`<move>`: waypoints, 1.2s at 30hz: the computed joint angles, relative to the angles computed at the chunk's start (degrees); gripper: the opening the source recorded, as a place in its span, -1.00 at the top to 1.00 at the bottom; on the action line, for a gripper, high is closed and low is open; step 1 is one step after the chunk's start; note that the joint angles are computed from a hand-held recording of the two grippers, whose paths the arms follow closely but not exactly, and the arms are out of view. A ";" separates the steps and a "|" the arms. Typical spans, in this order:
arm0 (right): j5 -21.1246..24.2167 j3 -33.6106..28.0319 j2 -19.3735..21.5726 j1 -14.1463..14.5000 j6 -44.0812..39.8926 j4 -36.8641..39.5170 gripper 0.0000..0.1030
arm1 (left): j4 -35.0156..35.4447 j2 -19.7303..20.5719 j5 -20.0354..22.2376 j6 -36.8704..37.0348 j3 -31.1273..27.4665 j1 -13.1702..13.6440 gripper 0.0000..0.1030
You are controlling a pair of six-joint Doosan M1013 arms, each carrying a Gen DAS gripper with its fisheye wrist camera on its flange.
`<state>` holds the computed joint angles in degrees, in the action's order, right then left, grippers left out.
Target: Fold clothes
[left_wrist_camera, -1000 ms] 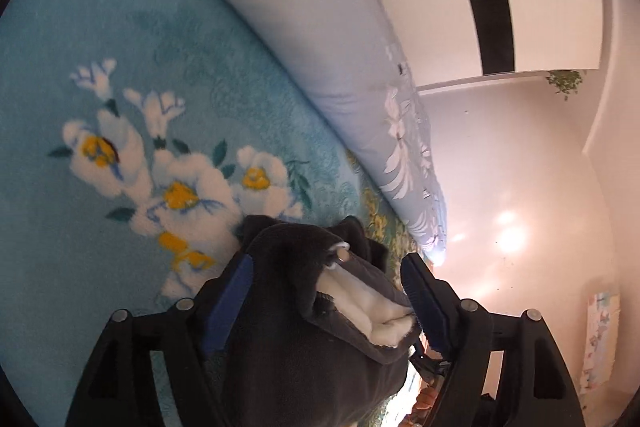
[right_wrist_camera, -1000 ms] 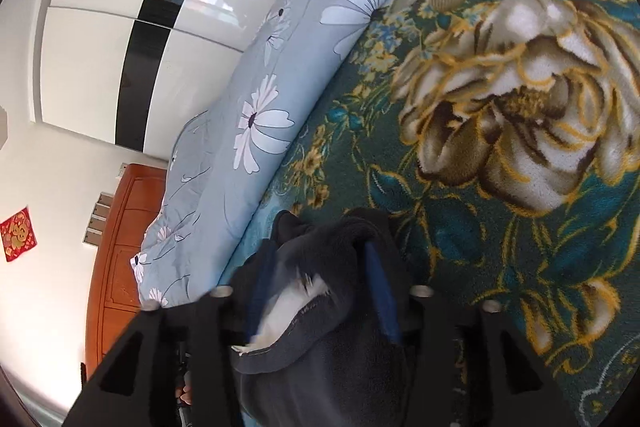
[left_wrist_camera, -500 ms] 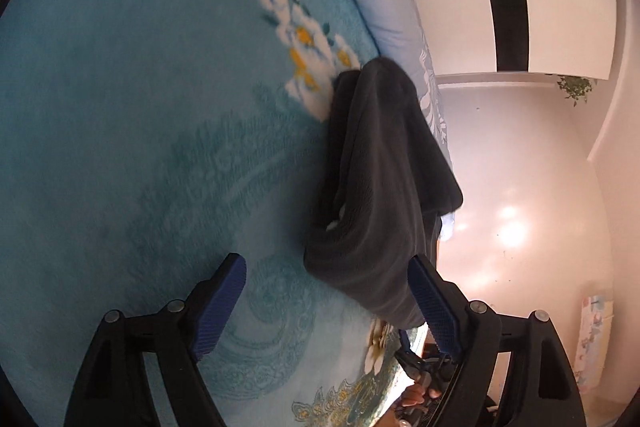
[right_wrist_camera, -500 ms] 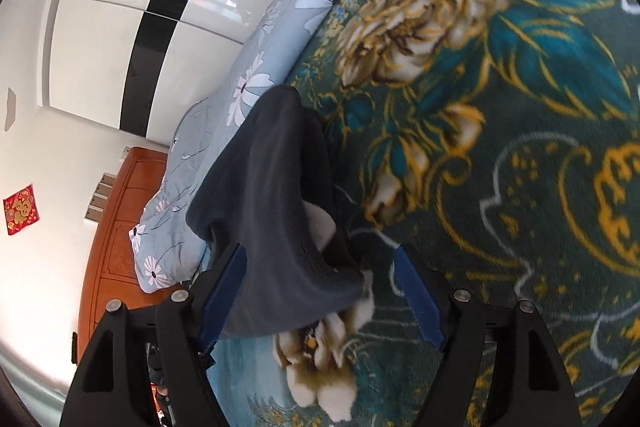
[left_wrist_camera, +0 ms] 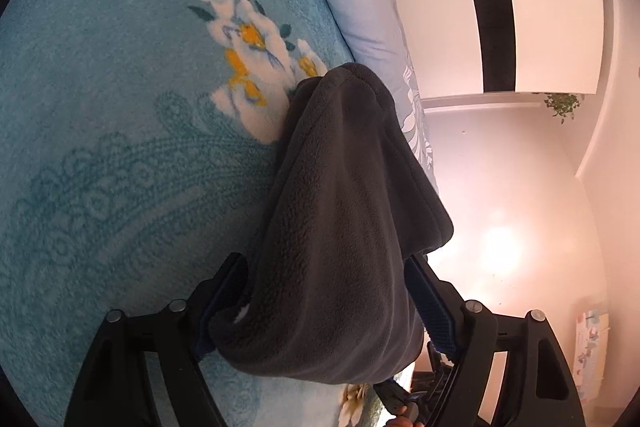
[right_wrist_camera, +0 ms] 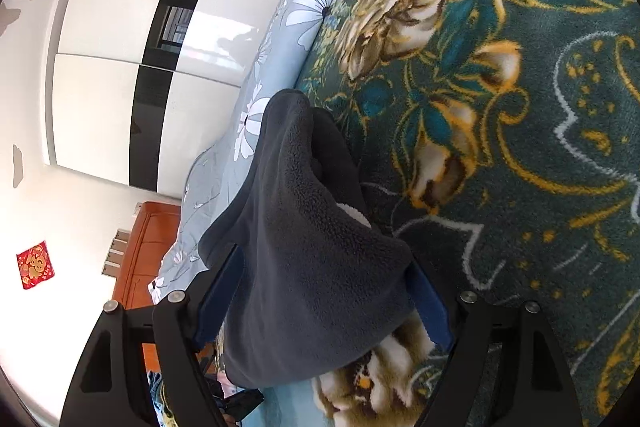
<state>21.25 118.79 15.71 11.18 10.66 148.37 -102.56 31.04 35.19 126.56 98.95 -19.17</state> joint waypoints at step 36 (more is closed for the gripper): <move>-1.04 7.94 -11.94 6.96 1.39 -12.43 0.62 | -9.10 -17.33 1.49 16.86 22.63 2.92 0.63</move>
